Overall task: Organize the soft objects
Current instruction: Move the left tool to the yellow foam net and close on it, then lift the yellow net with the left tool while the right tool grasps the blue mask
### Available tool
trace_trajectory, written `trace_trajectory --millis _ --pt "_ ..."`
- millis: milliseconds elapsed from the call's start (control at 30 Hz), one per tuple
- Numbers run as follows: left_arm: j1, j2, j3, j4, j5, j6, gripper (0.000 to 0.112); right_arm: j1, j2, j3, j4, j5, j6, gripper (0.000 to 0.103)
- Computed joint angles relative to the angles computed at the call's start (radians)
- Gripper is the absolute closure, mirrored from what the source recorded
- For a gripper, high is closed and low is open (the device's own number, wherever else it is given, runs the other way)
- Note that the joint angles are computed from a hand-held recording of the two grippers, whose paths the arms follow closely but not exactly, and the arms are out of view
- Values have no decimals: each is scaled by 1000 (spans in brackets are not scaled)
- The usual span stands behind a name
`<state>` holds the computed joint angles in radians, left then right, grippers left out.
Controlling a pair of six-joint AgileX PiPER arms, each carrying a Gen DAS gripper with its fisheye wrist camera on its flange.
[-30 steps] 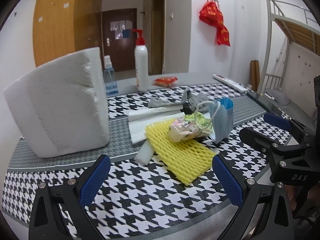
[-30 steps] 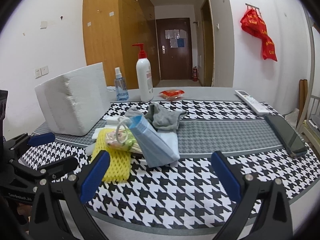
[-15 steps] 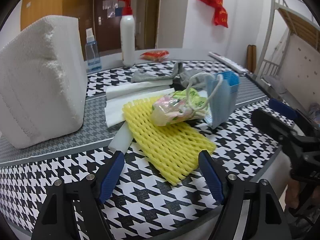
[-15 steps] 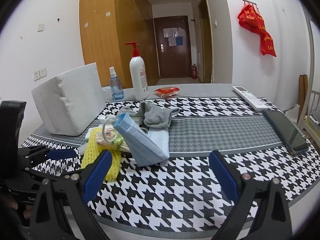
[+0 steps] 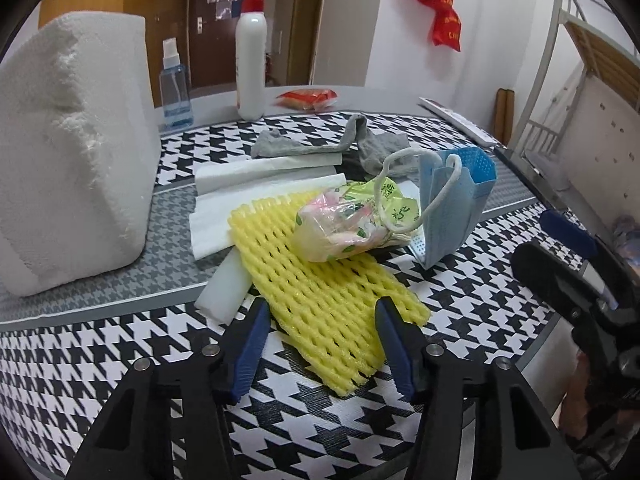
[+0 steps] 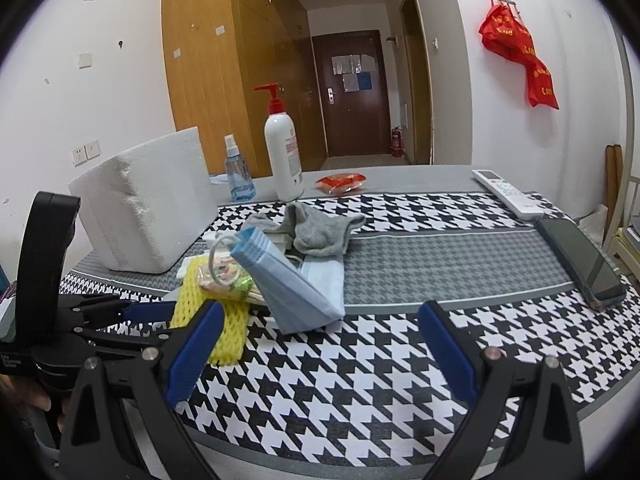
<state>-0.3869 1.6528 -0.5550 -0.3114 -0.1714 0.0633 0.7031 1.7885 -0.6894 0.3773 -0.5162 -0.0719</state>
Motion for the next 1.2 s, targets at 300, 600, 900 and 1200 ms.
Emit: trace_trajectory --millis 300,600,900,1200 --pt "-4 2 7 95 -28 -66 96 -3 14 -42 -6 57 -13 4" --pt "43 -56 63 247 -60 -193 101 0 30 -109 17 131 -59 13" --pt "48 -102 115 245 -91 -175 101 -1 57 -151 45 186 -114 35" --pt "53 -129 145 250 -110 -174 101 -11 85 -194 64 266 -129 77"
